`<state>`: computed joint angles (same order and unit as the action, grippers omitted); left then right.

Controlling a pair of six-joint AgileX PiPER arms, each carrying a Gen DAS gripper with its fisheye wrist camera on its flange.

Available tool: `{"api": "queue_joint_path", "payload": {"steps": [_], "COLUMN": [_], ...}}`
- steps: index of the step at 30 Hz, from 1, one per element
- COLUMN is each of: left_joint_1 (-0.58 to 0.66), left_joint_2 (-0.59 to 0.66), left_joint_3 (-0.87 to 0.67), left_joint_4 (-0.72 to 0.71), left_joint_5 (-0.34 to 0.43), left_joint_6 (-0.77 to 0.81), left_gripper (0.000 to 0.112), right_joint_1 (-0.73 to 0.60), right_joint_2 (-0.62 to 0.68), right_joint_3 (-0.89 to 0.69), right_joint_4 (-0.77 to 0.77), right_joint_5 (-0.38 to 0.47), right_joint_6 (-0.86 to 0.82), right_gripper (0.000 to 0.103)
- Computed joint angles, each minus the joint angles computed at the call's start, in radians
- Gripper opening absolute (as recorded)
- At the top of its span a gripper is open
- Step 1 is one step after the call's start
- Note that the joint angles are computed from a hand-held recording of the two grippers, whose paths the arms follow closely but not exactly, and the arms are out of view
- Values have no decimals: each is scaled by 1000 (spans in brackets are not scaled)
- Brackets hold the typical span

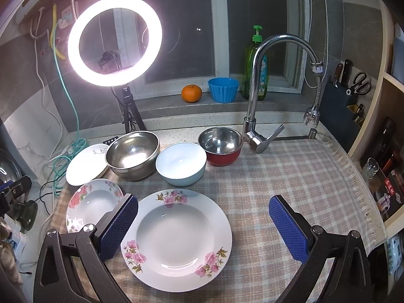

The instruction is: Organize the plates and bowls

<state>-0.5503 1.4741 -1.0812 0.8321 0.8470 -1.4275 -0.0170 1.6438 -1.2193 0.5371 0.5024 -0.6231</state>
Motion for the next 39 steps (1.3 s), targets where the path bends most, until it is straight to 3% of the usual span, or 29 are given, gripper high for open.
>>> {"api": "queue_joint_path", "payload": {"steps": [23, 39], "left_joint_1": [1, 0], "left_joint_2": [1, 53], "left_joint_3": [8, 4], "left_joint_4": [3, -13], "left_joint_5": [-4, -47], "left_joint_6": [-6, 3], "left_gripper": [102, 101], "right_joint_1": [4, -19], "right_joint_2": [6, 49], "right_joint_3": [0, -11], "right_joint_4": [-9, 25], "right_joint_5": [-4, -4], "right_joint_6": [9, -49], "right_gripper": [102, 102]}}
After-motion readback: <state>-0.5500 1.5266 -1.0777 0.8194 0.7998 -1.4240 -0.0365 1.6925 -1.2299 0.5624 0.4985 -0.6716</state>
